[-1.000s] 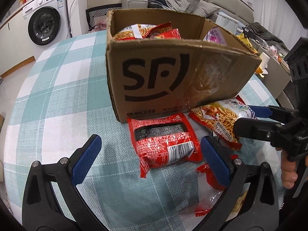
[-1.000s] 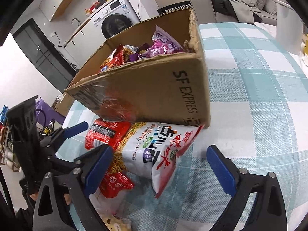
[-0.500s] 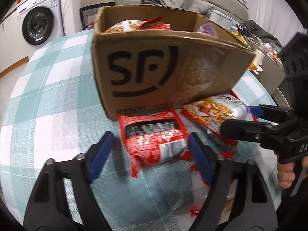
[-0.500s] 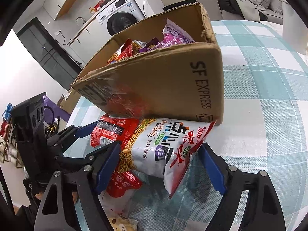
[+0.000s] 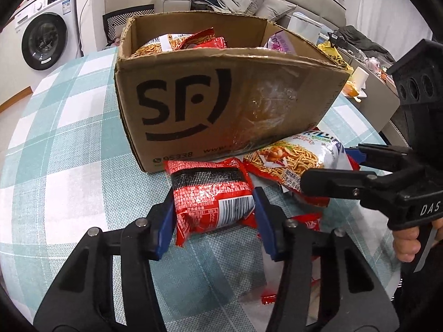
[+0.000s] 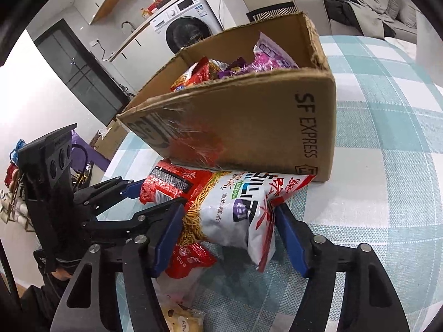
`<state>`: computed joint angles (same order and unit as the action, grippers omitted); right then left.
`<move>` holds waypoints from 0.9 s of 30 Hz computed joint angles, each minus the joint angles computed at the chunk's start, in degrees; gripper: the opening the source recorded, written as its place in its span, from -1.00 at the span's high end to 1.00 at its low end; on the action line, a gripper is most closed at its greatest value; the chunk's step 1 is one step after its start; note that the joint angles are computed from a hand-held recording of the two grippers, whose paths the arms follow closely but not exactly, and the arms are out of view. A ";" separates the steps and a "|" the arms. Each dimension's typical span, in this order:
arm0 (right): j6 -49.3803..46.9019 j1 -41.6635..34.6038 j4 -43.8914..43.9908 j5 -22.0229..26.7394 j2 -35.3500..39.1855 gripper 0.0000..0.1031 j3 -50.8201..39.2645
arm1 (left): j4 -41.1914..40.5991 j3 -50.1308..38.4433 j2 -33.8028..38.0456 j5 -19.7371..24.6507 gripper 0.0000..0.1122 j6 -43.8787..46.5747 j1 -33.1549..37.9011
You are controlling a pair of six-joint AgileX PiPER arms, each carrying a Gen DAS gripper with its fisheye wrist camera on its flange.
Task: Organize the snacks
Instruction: 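Grasp the red noodle pack with the left tool while the right tool grasps the white noodle bag, then carry both packs into the box and open both tools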
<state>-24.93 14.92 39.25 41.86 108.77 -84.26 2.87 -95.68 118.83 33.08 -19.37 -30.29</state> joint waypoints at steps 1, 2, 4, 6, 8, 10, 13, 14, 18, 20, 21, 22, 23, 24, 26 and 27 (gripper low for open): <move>-0.69 -0.25 0.60 -0.05 -0.36 -0.25 0.38 | -0.09 0.47 -0.32 -0.20 0.14 0.21 0.03; -1.26 -0.47 1.21 0.06 -0.65 -0.24 0.71 | 0.03 0.86 -0.61 -0.33 0.14 0.08 -0.12; -1.84 -0.90 1.75 0.47 -1.09 -0.21 0.84 | -0.28 0.83 -0.89 -0.21 0.15 0.47 -0.12; -2.51 -1.26 2.52 0.35 -1.53 -0.19 1.19 | -0.25 1.11 -1.29 -0.37 0.15 0.47 -0.20; -3.19 -1.84 3.28 0.82 -1.83 -0.17 1.05 | -1.04 2.44 -2.26 -1.10 0.15 1.39 0.05; -4.34 -2.44 4.52 1.12 -2.20 -0.16 1.43 | -1.55 2.88 -2.83 -1.19 0.15 1.99 0.12; -5.73 -3.32 5.89 1.62 -2.85 -0.14 2.04 | -1.94 3.57 -3.68 -1.28 0.16 2.40 0.27; -6.45 -3.74 6.70 1.88 -3.02 -0.14 2.28 | -2.08 3.64 -3.92 -1.21 0.16 2.59 0.31; -8.91 -4.56 8.61 2.13 -3.48 -0.14 2.96 | -2.59 5.44 -5.38 -2.20 0.16 3.27 0.38; -9.58 -4.98 9.18 2.27 -3.99 -0.14 3.22 | -2.95 6.53 -6.52 -2.48 0.16 4.05 0.69; -9.98 -5.40 9.41 2.57 -4.41 -0.14 3.46 | -2.53 6.24 -6.64 -2.22 0.16 3.59 0.46; -10.14 -5.46 9.47 2.48 -4.56 -0.14 3.56 | -2.39 6.30 -6.99 -2.14 0.16 3.46 0.39; -10.28 -5.51 9.54 2.52 -4.81 -0.14 3.61 | -2.44 6.58 -7.36 -2.20 0.16 3.56 0.41; -10.57 -5.60 9.75 2.55 -5.14 -0.14 3.83 | -2.54 6.88 -7.83 -2.27 0.17 3.71 0.45; -11.18 -5.71 10.15 2.58 -5.77 -0.14 4.17 | -2.30 6.24 -8.14 -1.78 0.18 3.52 0.22; -11.45 -5.78 10.35 2.61 -5.87 -0.14 4.13 | -2.48 6.49 -8.62 -1.79 0.18 3.79 0.25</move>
